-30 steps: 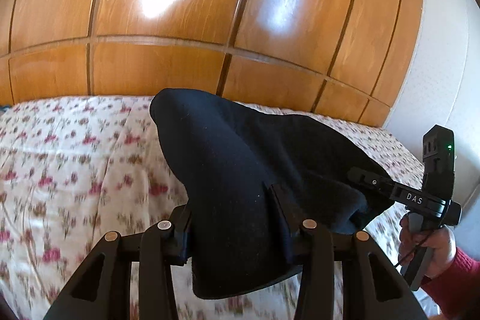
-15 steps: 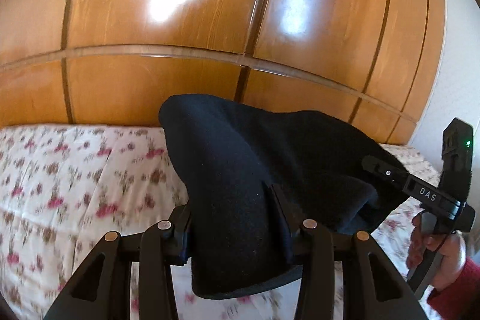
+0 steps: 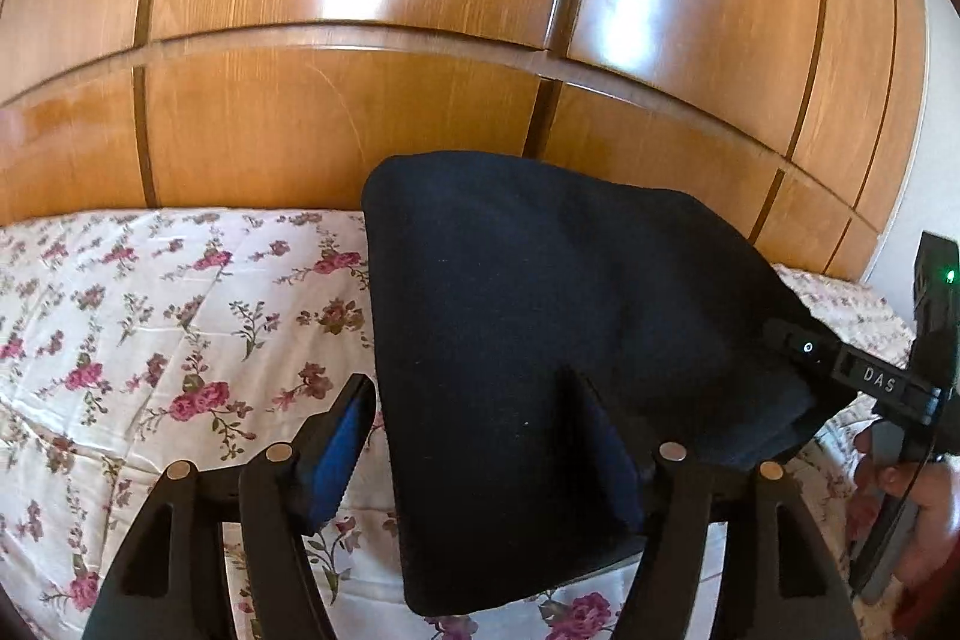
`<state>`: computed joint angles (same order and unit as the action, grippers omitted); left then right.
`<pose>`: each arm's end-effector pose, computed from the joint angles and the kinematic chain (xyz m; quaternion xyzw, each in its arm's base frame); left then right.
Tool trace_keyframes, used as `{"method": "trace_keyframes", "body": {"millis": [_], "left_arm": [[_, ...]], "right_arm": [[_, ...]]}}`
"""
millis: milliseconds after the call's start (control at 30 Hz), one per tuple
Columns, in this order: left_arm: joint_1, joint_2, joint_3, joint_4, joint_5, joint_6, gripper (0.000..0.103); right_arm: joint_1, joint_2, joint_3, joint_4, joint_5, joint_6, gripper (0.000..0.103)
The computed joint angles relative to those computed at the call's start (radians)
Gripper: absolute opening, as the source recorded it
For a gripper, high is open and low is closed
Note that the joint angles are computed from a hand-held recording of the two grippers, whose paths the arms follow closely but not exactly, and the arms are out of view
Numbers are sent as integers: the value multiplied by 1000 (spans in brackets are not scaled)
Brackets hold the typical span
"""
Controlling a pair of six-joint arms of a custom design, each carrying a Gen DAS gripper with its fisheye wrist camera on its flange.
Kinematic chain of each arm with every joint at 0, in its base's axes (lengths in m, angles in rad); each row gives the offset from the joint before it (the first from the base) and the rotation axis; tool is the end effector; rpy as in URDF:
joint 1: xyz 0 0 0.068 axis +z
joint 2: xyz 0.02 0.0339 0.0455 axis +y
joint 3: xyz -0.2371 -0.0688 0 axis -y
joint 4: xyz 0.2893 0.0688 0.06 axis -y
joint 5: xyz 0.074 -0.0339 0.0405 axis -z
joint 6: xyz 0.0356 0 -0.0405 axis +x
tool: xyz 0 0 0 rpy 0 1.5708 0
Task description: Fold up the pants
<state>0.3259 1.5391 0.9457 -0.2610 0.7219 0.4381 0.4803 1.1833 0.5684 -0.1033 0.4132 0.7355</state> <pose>0.3410 0.0904 0.1625 0.1727 0.8679 -0.1846 0.4276 0.2563 0.1174 0.1450 0.1975 0.8731 0.0778 0.4389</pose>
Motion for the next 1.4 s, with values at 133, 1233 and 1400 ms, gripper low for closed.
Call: {"method": "trace_keyframes", "body": {"millis": [133,1233,1400], "left_arm": [[0,-19,-23,30,-29,-6,77],[342,-575,-331,-377,30,199,78],[437,-710,-345,-532,40,362,78]], "right_arm": [[-12,15,5,-3,-7,16,80],[666,79,253,-830,505,804,99],[790,142,352,-998,507,953,99]]}}
